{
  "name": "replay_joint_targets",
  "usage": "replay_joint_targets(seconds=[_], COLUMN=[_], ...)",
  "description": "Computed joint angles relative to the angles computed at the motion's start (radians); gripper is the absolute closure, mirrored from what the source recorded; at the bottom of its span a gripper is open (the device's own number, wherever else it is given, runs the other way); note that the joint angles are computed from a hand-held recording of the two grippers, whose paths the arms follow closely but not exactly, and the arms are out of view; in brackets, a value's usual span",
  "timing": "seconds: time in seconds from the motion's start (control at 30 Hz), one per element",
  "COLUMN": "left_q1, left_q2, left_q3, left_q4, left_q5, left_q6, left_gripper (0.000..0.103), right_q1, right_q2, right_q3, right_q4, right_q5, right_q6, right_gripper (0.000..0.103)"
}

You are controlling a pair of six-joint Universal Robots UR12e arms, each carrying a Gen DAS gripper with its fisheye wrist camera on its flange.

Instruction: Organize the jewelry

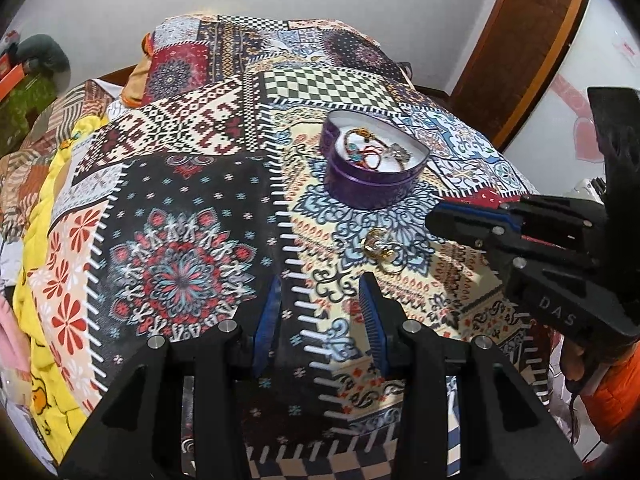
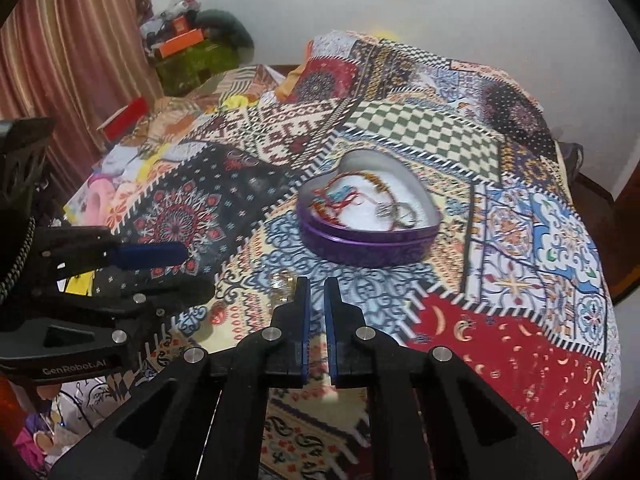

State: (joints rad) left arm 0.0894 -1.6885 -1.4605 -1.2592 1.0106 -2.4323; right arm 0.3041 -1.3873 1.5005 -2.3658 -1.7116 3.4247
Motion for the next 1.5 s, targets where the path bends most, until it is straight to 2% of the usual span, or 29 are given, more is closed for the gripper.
replay_joint_targets(seconds=[0.17,0.3,0.37,0.4,0.43,0.57,0.7,1.03,1.17,1.2,1.37,1.5], left_q1=[-0.010,-0.021,-0.024,-0.027,-0.029,-0.045,-0.049,-0.061,-0.051,-0.046,-0.021,-0.008], left_q2=[-0.005,-0.013,-0.019,-0.023,-0.025,-0.039,-0.050,-0.041,-0.032,-0.030,-0.018,-0.009], left_q3=[0.007,0.011,0.017,0.024,0.027,0.038,0.049,0.031,0.028,0.029,0.027,0.019], left_q4=[-0.013,0.002,-0.001,-0.015,-0.025,-0.035,-0.070,-0.027,-0.020,-0.022,-0.003,0.014], left_q5=[-0.019,-0.031,-0.045,-0.055,-0.059,-0.045,-0.057,-0.054,-0.079,-0.089,-0.115,-0.096], left_q6=[-0.004,-0.032,-0.045,-0.041,-0.038,-0.044,-0.052,-0.038,-0.039,-0.041,-0.059,-0.044], left_gripper=[0.063,0.063,0.067,0.073,0.079,0.088,0.088,0.091,0.094,0.103,0.103,0.103], right_q1=[-0.004,-0.024,-0.027,-0.028,-0.029,-0.034,-0.037,-0.033,-0.029,-0.029,-0.029,-0.026], right_q2=[-0.010,-0.023,-0.028,-0.032,-0.034,-0.042,-0.049,-0.051,-0.052,-0.051,-0.044,-0.032], right_q3=[0.003,0.015,0.023,0.028,0.031,0.042,0.050,0.051,0.049,0.047,0.035,0.022], right_q4=[0.024,0.050,0.054,0.055,0.056,0.054,0.044,0.034,0.033,0.033,0.038,0.052], right_q5=[-0.031,0.015,0.014,0.014,0.014,0.020,0.022,0.018,0.014,0.016,0.036,0.056], right_q6=[0.036,0.067,0.074,0.075,0.078,0.084,0.084,0.076,0.072,0.072,0.067,0.055], right_gripper=[0.096,0.084,0.079,0.079,0.079,0.079,0.079,0.079,0.079,0.079,0.079,0.079])
